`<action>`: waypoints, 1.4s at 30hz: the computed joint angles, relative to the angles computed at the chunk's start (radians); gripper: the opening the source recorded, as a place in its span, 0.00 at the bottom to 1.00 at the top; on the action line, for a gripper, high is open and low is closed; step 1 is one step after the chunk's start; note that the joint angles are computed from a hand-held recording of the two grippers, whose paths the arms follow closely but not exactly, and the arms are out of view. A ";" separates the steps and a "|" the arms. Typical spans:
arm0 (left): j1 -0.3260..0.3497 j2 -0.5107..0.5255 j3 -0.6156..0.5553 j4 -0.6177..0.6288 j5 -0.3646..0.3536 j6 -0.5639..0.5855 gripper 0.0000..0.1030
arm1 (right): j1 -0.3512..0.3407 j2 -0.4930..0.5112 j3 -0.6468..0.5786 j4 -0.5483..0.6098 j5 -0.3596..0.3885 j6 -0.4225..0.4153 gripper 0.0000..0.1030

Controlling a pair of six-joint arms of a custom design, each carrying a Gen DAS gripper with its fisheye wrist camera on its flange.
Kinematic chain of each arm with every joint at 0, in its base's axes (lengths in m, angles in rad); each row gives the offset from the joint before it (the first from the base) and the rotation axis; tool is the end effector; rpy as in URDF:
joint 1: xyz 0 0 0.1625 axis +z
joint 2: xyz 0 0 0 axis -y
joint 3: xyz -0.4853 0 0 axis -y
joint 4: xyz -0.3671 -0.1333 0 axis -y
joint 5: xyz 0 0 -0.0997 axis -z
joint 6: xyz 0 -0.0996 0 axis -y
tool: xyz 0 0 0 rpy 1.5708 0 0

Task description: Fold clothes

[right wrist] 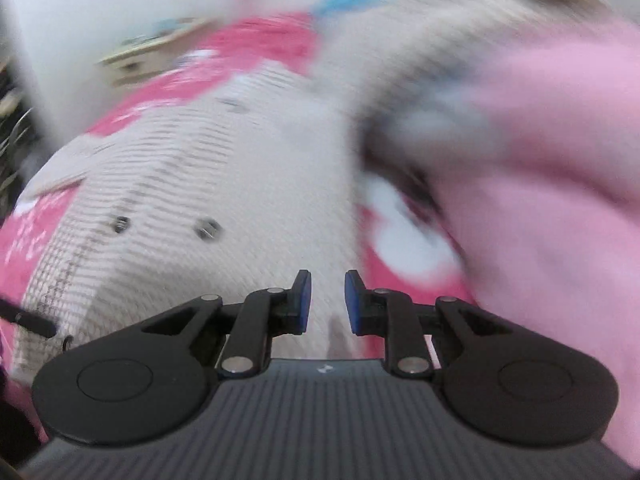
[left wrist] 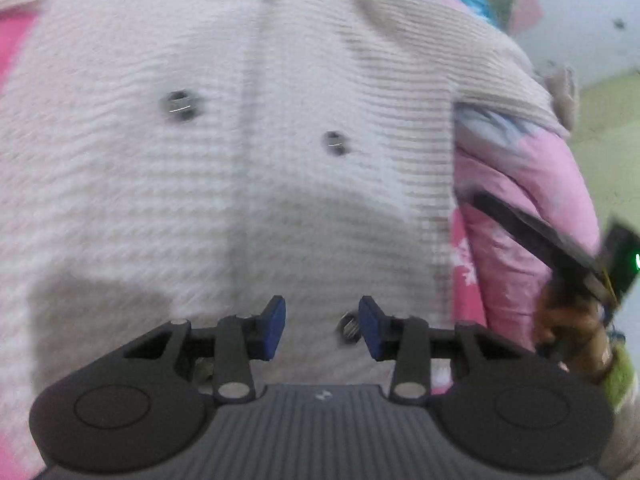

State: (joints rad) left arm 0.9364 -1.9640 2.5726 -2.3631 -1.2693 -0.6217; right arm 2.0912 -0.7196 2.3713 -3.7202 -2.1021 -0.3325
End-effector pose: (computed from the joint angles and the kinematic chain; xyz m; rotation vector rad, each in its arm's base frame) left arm -0.0055 -0.2823 0.3256 -0.0227 2.9664 -0.4858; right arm 0.3025 -0.3613 0.0886 0.9018 -2.4148 0.7162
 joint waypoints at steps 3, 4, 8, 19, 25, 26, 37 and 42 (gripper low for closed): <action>0.030 0.137 0.027 -0.108 -0.005 0.059 0.36 | -0.032 0.074 -0.084 0.054 0.058 -0.173 0.14; 0.047 0.143 0.042 -0.141 -0.009 0.064 0.35 | -0.044 0.095 -0.099 0.064 0.028 -0.214 0.14; 0.158 0.115 0.073 -0.241 -0.092 0.070 0.33 | -0.139 0.069 -0.111 0.182 -0.123 -0.148 0.06; 0.206 0.108 0.139 -0.368 -0.145 0.059 0.34 | -0.103 0.162 -0.403 0.292 0.035 -0.269 0.02; 0.286 0.083 0.147 -0.384 -0.215 0.123 0.34 | -0.137 0.294 -0.605 0.260 -0.182 -0.296 0.00; 0.309 0.081 0.150 -0.394 -0.234 0.132 0.34 | -0.117 0.291 -0.599 0.239 -0.185 -0.310 0.00; 0.365 0.071 0.123 -0.337 -0.280 0.172 0.34 | -0.097 0.385 -0.732 0.325 -0.175 -0.171 0.04; 0.359 0.070 0.127 -0.336 -0.269 0.175 0.34 | -0.068 0.187 -0.537 0.319 -0.066 0.071 0.10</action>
State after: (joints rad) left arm 1.2950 -1.8939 2.6996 -2.6987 -1.5388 -0.4469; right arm 2.0237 -0.5331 1.8343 -3.4016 -2.1683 -0.2613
